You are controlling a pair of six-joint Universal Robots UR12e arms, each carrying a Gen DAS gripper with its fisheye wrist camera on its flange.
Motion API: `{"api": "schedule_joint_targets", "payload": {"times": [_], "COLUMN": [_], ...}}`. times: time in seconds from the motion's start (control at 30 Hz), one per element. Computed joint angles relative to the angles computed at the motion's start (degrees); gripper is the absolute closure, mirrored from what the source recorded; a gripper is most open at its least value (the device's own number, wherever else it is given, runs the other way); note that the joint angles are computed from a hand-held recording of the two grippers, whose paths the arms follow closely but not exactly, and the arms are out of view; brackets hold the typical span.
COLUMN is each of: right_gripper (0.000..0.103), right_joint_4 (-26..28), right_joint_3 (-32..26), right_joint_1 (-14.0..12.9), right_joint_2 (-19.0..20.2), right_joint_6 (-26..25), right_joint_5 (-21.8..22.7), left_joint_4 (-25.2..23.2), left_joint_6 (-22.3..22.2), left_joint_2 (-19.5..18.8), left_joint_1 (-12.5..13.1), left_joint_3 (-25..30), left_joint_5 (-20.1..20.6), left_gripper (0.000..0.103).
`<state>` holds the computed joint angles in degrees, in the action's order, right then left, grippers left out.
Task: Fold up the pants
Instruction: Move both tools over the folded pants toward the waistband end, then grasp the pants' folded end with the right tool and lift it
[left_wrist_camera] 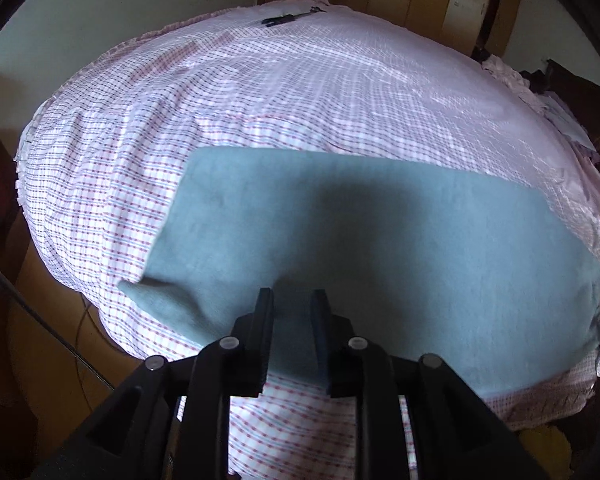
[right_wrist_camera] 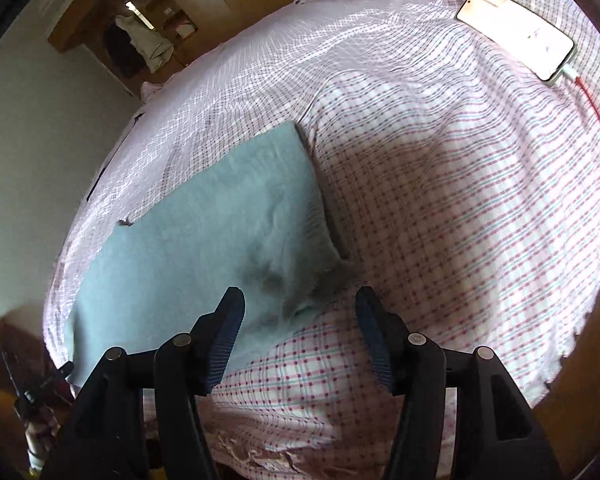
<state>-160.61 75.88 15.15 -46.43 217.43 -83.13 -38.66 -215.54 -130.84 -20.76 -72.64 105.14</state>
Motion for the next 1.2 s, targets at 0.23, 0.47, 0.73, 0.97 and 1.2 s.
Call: {"api": "schedule_joint_targets", "payload": {"times": [0.23,0.47,0.73,0.97,1.2], "right_gripper": [0.048,0.043,0.043,0.064,0.064], "right_joint_4": [-0.9,-3.6,-2.2,-11.6,-6.5], "right_joint_3": [-2.9,-3.5,-3.3,-2.7,-3.8], "right_joint_1": [0.1,0.3,0.4,-0.3,0.7], "right_joint_2": [2.9,4.0,3.5,4.2,4.4], "right_joint_6": [0.8,1.0,0.2,7.8,3.4], "right_joint_5": [0.3,-0.2,-0.7,5.7,4.2], "left_joint_4": [-1.6,-2.7,-3.0,-2.6,-2.3], "left_joint_6": [1.1,0.7,0.6,0.8,0.5], "left_joint_2": [-0.5,-0.9,-1.0,-1.0,-0.9], "left_joint_1": [-0.7,-1.0,-1.0,-0.9,-0.8], "left_joint_3": [1.0,1.5,1.6,1.4,1.2], "left_joint_5": [1.8,2.9,3.3,3.3,2.9], "left_gripper": [0.079,0.079,0.078,0.078,0.077]}}
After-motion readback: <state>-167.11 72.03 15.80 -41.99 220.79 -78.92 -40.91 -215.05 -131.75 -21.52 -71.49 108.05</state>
